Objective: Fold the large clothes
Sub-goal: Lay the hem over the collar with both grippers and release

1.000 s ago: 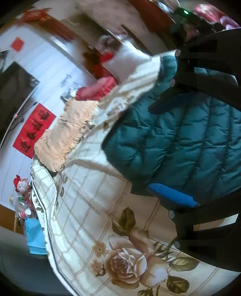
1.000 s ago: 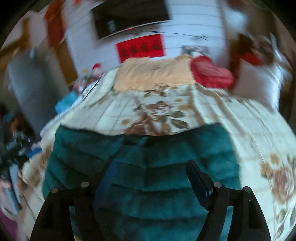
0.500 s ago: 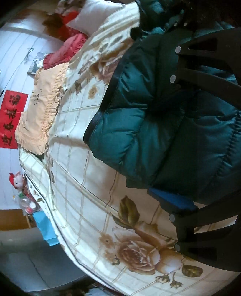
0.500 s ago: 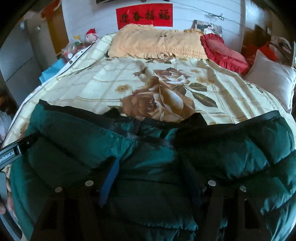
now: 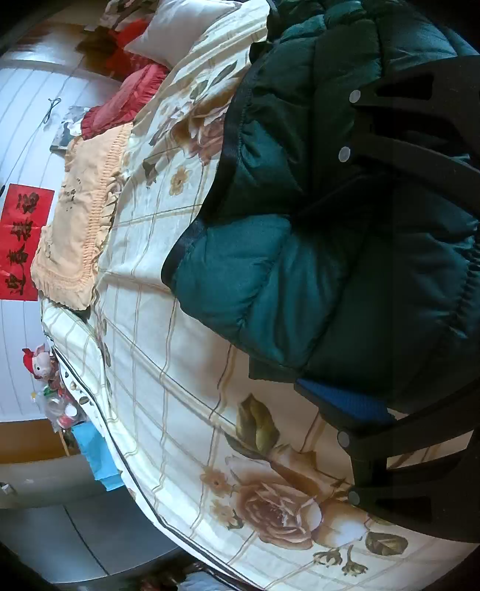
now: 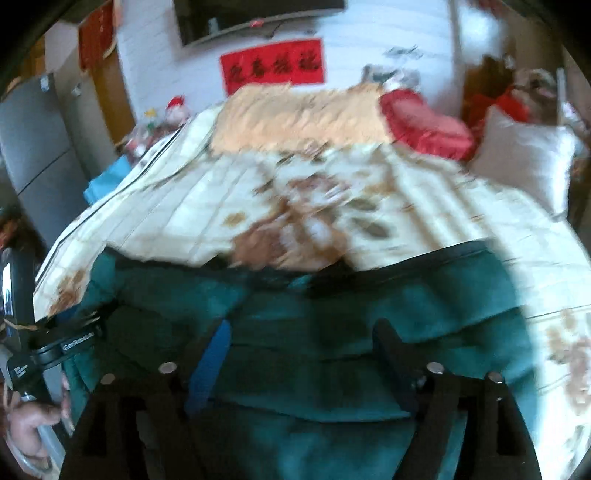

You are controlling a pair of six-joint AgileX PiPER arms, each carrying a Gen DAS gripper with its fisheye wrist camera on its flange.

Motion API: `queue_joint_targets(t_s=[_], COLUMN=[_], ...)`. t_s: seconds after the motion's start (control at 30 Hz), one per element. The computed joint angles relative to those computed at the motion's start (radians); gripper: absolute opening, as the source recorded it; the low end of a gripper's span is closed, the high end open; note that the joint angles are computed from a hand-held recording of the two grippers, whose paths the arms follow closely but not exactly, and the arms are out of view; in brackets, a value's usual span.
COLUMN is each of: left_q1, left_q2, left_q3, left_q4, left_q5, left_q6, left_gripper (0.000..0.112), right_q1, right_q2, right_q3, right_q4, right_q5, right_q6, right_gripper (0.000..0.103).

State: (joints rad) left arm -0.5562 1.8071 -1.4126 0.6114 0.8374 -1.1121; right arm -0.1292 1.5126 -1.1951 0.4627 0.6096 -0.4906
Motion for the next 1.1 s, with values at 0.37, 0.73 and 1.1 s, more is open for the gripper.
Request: queue_joint_targets(t_s=[0.37, 0.73, 1.1], left_q1=[-0.009, 0.051, -0.082], left_q2=[0.017, -0.041, -0.346], left_q3=[-0.002, 0.084, 0.335], left_q4=[0.032, -0.045, 0.058], left_q5=[-0.012, -0.136, -0.147], left_q6=[-0.048, -0.047, -0.072], left_gripper=[0.089, 0.097, 0.096], right_q1=[-0.081, -0.22, -0.288], right_q2=[0.219, -0.014, -0.198], right_q3=[-0.097, 0.051, 0.347], right_q4=[-0.215, 0.116, 0.086], right_q5=[-0.027, 0.089, 0.112], right_q6=[0.199, -0.129, -0.275], right_gripper=[0.086, 0.087, 0.09])
